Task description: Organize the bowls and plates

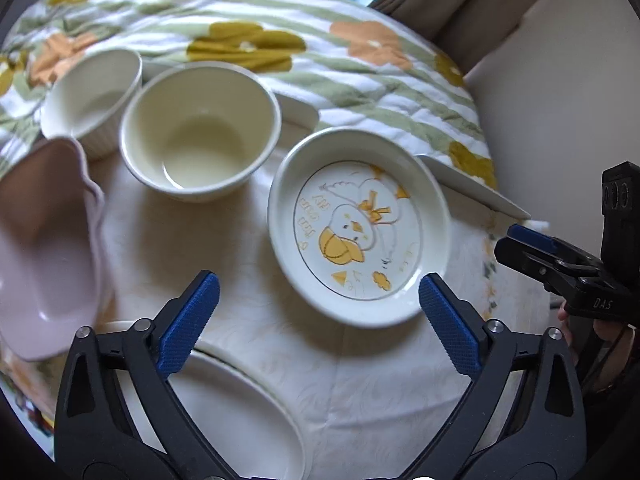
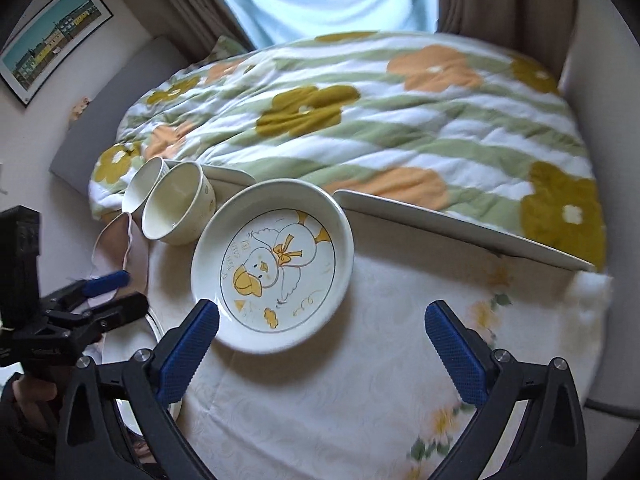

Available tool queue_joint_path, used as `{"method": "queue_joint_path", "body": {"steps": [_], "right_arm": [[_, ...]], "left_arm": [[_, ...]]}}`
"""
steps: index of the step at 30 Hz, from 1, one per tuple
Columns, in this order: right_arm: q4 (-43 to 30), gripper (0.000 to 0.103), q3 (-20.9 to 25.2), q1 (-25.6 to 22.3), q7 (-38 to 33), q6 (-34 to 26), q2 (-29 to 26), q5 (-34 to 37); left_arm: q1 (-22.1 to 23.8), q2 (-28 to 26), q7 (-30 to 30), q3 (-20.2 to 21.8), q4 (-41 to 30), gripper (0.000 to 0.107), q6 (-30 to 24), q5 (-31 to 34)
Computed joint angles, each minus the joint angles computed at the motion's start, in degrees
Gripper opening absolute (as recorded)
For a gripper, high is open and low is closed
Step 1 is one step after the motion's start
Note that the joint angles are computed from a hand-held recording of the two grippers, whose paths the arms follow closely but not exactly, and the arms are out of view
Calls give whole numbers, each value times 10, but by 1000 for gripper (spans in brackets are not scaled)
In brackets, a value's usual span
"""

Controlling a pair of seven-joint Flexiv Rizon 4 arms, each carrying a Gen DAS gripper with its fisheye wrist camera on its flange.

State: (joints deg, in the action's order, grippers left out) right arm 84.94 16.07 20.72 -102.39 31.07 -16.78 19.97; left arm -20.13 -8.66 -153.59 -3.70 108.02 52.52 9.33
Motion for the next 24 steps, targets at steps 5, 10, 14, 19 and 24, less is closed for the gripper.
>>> {"method": "queue_joint_path", "body": {"steps": [5, 10, 14, 19, 24], "right_arm": [[-61, 70, 3, -6, -36, -52, -69, 17], [-98, 51, 13, -13, -64, -75, -106, 33], [-118, 35, 19, -17, -84, -92, -121, 44], [-133, 16, 21, -19, -92, -114, -139, 54], [-136, 13, 20, -22, -89, -115, -142, 60]], "left_arm": [[5, -42, -18, 3, 2, 75, 25, -33], [2, -63, -23, 11, 0, 51, 31, -47], [-7, -71, -33, 20, -17, 39, 11, -31], [-8, -67, -40, 24, -22, 20, -13, -22], [-9, -65, -44, 23, -28, 20, -29, -12]]}}
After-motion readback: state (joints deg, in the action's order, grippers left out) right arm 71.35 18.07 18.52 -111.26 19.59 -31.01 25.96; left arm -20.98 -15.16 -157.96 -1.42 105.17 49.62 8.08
